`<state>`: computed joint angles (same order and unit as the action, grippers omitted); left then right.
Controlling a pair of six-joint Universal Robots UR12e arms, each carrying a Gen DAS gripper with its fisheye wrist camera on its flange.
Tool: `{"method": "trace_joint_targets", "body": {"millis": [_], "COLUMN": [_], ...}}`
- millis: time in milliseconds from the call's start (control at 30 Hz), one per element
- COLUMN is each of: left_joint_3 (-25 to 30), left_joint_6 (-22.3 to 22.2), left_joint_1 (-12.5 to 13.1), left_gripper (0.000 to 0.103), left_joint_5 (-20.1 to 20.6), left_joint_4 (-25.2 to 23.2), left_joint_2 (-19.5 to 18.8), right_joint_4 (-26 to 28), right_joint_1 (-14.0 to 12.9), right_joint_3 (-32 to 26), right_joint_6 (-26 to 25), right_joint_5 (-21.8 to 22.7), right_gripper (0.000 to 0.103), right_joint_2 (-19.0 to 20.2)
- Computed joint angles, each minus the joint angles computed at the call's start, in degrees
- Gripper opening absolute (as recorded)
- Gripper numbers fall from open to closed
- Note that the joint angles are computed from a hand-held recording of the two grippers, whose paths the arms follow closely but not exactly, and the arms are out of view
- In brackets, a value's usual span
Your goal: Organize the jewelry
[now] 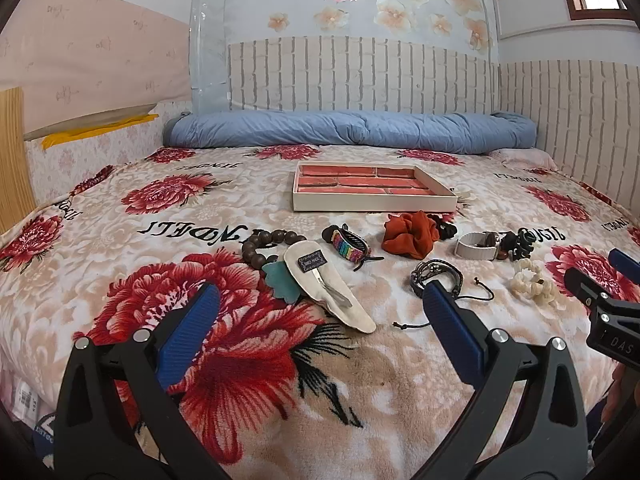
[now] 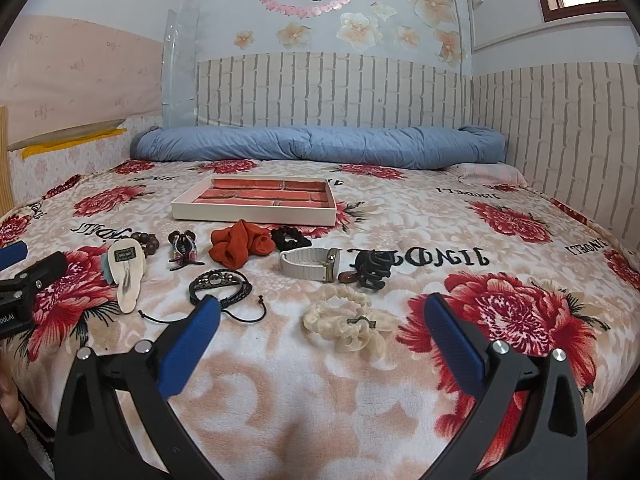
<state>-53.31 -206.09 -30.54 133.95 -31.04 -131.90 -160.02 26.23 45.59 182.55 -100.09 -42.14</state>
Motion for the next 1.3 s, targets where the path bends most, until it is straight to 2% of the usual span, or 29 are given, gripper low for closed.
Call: {"method": "trace_joint_targets", "body": {"millis": [733,1167,1300], "left_joint_3": [0.45,1.05,1.77], "left_joint_6": [-0.70,-0.49,0.09], "left_joint_1": [0.45,1.30,1.56], "left_gripper": [0.098,0.098,0.098], "left_joint_5": [-1.52,-4.34,-4.67], "left_joint_4": [-2.04,-2.63,-2.89], "left_joint_2": [0.05,-0.26,-0.61], "right_joint_4": [2.16,2.87,3.26], "right_joint_1": [-0.18,-0.25,0.03], "right_joint_3": [-0.23,-2.33,-3.92], "right_joint_6": [1.33,1.77,1.93], "right_joint_5": [1.23,2.41,-0.61], "right_gripper": [0.099,0.099,0.099], "right_joint_2": [0.14,1.31,2.18]}}
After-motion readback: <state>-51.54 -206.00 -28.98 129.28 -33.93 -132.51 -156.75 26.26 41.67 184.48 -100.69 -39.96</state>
